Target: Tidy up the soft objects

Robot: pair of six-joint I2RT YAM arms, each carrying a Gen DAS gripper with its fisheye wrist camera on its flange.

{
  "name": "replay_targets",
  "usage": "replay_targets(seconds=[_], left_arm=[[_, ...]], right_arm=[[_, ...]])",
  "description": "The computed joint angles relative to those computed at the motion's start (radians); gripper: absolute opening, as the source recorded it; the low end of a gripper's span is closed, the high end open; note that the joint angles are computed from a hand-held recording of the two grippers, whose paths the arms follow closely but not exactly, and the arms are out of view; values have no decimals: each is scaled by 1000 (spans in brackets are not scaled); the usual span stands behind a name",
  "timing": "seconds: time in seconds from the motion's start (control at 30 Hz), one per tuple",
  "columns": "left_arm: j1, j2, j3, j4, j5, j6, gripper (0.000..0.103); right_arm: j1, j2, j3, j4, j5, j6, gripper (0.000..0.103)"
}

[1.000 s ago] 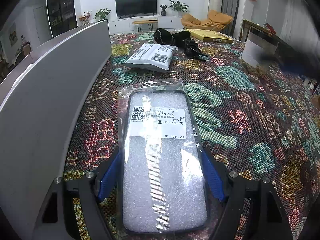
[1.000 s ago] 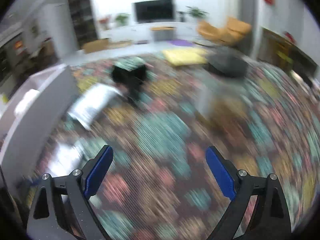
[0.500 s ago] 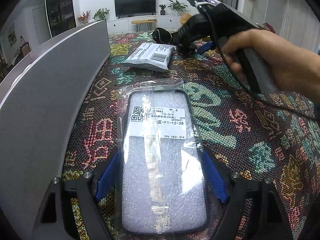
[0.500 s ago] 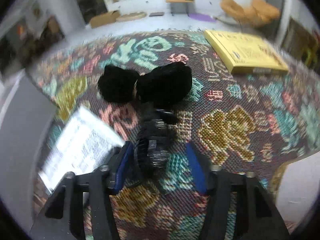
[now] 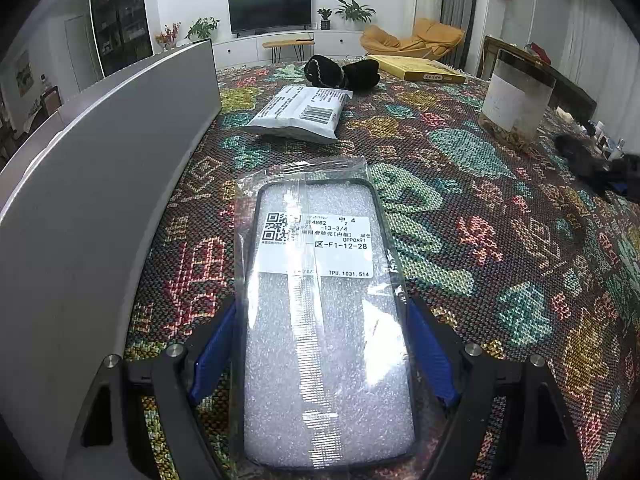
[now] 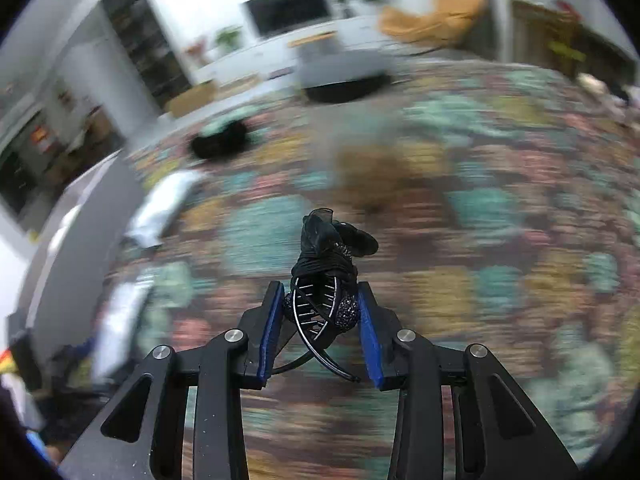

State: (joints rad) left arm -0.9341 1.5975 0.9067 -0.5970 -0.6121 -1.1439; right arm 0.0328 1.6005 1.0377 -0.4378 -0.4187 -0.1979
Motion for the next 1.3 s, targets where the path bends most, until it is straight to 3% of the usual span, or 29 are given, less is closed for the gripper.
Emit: replay_targets(seconds=[0.23,0.3,0.37,0.4,0.47,0.53,0.67,1.3], left_arm=[[-1,-2,-1,-2,0,-1,81],[-2,0,1,-3,0,-2,81],[-2,0,2,-5,-1,-2,82],[-2,-1,0,-4,-1,-2,82],[-2,0,1,-5,-1,-2,82],[-2,-1,0,-5,0,-1,82],[-1,1,1,-5,0,0,83],[-4,1,2,-8,1,-2,84]], right_arm=[[-60,417,415,57,51,-4,39],[-61,506,527,1,74,-25,44],[-63,565,598,-38,84,-44,76],[-63,553,573,-7,93,-73,85],[-28,537,517,54,218,-128,93],[-23,532,494,95,244,-120,96],[-48,561,540,53,194,-104,98],[-40,560,544,50,209,-107,98]])
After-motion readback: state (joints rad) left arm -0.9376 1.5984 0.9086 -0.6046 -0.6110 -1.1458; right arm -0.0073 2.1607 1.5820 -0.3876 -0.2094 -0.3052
